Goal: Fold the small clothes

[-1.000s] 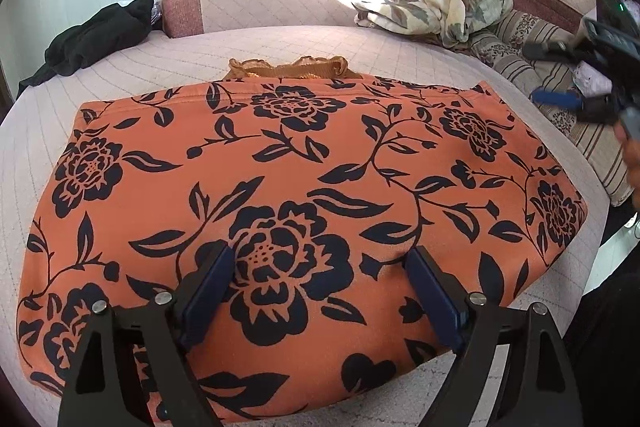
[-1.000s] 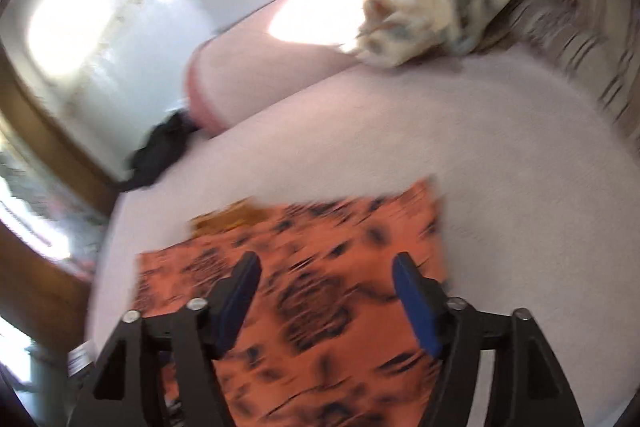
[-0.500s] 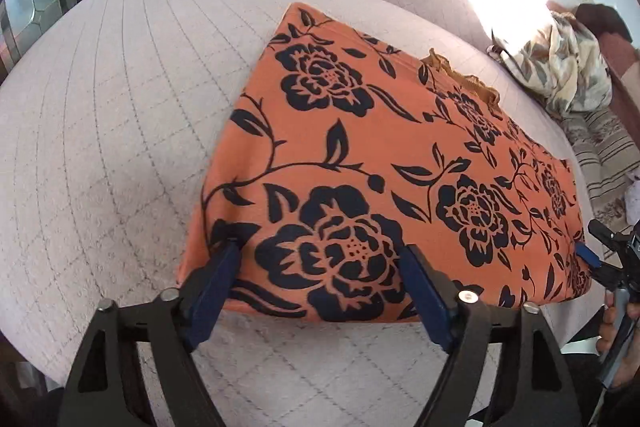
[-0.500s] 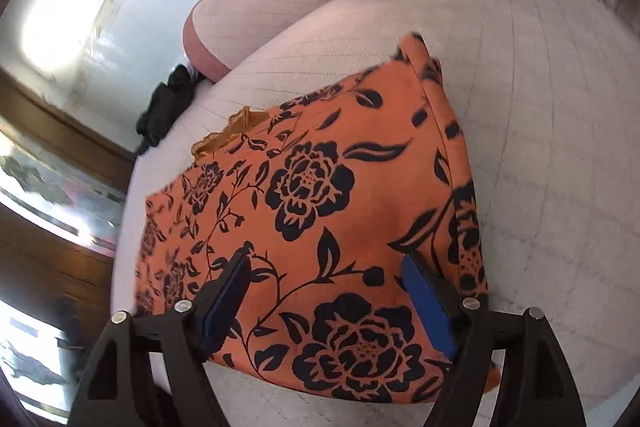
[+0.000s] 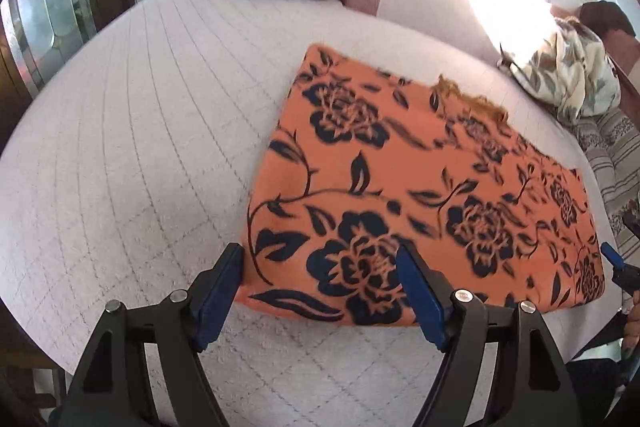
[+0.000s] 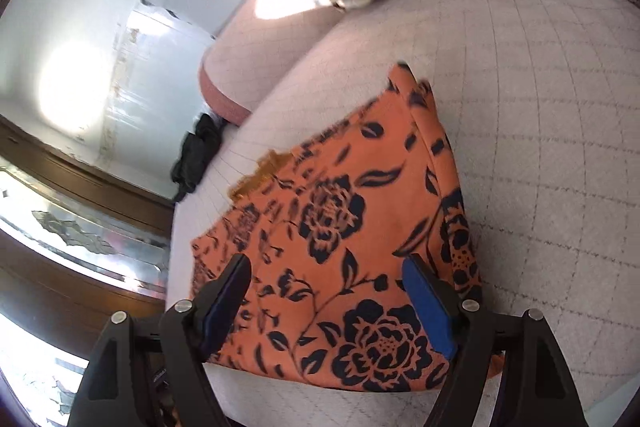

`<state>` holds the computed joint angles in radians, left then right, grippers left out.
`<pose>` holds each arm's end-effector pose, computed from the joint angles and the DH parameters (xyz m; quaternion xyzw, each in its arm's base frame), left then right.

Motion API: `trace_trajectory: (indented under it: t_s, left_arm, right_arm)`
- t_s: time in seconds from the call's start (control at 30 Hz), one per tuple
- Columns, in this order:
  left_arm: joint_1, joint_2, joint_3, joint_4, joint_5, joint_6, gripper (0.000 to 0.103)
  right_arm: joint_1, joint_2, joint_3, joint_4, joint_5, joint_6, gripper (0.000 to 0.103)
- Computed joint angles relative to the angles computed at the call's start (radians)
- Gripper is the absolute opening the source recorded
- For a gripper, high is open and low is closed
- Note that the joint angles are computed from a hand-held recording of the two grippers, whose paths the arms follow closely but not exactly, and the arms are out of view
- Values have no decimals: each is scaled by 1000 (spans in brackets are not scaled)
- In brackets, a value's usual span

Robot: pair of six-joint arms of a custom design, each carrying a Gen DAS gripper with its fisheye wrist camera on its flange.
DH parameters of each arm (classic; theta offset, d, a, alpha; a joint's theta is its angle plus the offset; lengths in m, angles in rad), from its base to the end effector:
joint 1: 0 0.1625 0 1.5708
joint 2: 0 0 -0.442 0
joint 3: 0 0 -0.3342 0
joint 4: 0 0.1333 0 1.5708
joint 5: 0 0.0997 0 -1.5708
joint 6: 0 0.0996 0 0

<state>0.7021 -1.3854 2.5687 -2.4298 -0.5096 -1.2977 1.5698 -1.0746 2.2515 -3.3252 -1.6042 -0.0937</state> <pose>-0.0767 -0.3534 0.2097 -0.1014 0.8491 -0.3760 0.3570 0.1295 -0.4767 0.2136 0.0397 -0.9577 0.2836 0.0295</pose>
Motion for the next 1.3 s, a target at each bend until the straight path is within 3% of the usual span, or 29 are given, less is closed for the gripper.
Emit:
trace_trajectory:
  t_s: [0.07,0.13,0.17,0.27,0.4,0.47,0.53,0.6,0.77,0.87,0.9,0.97,1.07,1.2,1.3]
  left_arm:
    - [-13,35,-13,-23,16,21,78]
    - [-4,79,-5,-160,18,118,78]
    - [-3,90,3,-219,11,168,78]
    - [7,172,-10,-376,7,295,78]
    - [55,302,-64,-554,-35,463,78]
    - [60,321,-90,-525,-48,466,78]
    - [72,337,-109,-507,-71,460,78]
    - [81,342,-122,-476,-76,453,78]
    - [93,350,-117,-499,-76,457,78]
    - [91,345,-118,-485,-80,451,79]
    - [95,346,-125,-479,-84,455,79]
    - [96,343,-121,-491,-85,466,79]
    - [101,345,-121,-498,-86,473,79]
    - [91,342,-117,-475,-82,446,79]
    - [85,329,-121,-441,-89,424,79]
  right_arm:
    - [-27,-11,0,36,36,-7,81]
    - [-48,-1,-23,97,-14,-3,78]
    - [-61,-7,-21,97,11,18,77]
    - [-26,-14,-45,96,25,9,79]
    - [15,48,-189,204,5,-16,79]
    - [8,99,-273,253,-20,4,79]
    - [-20,162,-356,288,-126,69,79]
    - [-29,168,-357,265,-108,130,79]
    - [14,157,-346,228,-57,53,80]
    - [5,222,-426,303,-174,45,82]
    - [-6,222,-432,302,-172,66,82]
    - [11,210,-412,256,-164,93,82]
    - [57,180,-356,210,-163,40,82]
    - [58,123,-214,147,-76,22,82]
    - [26,149,-180,157,-130,34,87]
